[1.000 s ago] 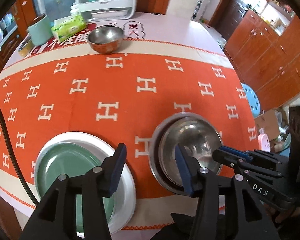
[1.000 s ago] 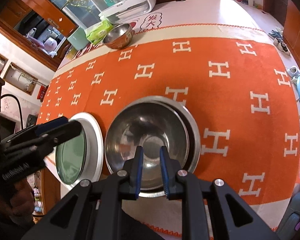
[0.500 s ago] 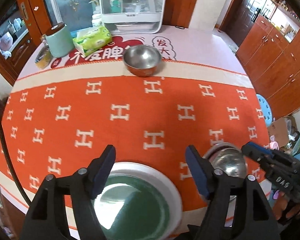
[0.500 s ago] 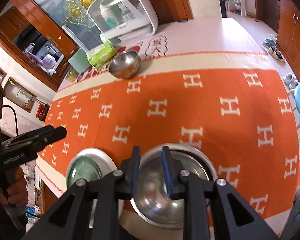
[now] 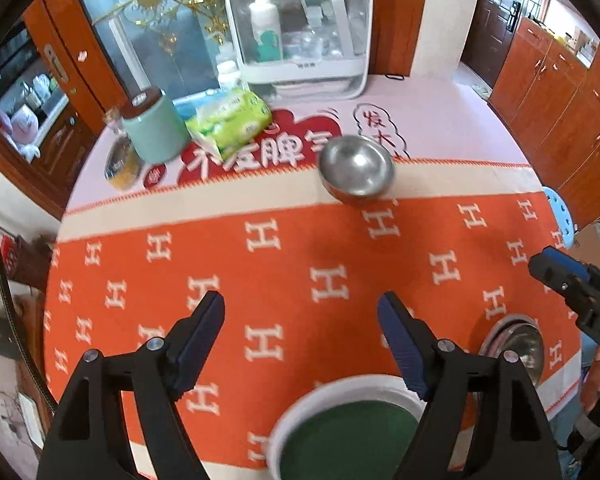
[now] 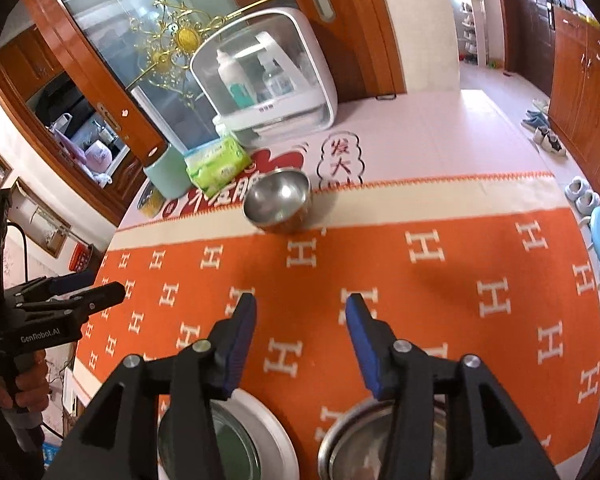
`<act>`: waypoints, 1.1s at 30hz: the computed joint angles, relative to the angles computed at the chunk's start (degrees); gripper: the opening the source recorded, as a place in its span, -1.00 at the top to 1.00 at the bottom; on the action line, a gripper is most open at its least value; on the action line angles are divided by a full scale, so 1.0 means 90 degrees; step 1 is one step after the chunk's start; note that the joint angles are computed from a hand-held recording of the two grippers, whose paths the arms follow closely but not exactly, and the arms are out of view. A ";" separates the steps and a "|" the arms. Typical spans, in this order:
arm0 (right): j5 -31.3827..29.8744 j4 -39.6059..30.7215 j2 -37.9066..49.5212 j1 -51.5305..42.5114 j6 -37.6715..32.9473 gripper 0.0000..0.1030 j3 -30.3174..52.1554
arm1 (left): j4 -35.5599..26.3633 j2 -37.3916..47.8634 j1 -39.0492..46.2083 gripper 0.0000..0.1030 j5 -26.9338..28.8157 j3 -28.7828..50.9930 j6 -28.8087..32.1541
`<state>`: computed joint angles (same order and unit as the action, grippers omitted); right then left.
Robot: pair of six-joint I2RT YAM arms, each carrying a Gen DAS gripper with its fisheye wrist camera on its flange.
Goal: Organize plates and bowls
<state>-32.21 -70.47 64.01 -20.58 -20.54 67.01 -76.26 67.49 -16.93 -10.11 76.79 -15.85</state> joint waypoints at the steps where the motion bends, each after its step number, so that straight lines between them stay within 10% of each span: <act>1: 0.0058 0.0130 -0.0005 0.0132 0.0168 0.04 0.0006 | 0.0051 0.0033 0.0137 -0.52 0.0035 0.0058 0.0156; 14: 0.1763 0.2186 0.0406 0.2133 0.1807 0.03 0.0296 | 0.0819 0.1397 0.1665 -0.59 0.0723 0.1412 0.2117; 33: 0.3161 0.4741 0.1404 0.3212 0.1735 0.02 -0.0666 | 0.2560 0.3244 0.1630 -0.59 0.1845 0.1145 0.2236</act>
<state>-3.76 -27.80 76.64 8.32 -4.93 61.02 -53.22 96.69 -2.26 6.50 87.09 4.28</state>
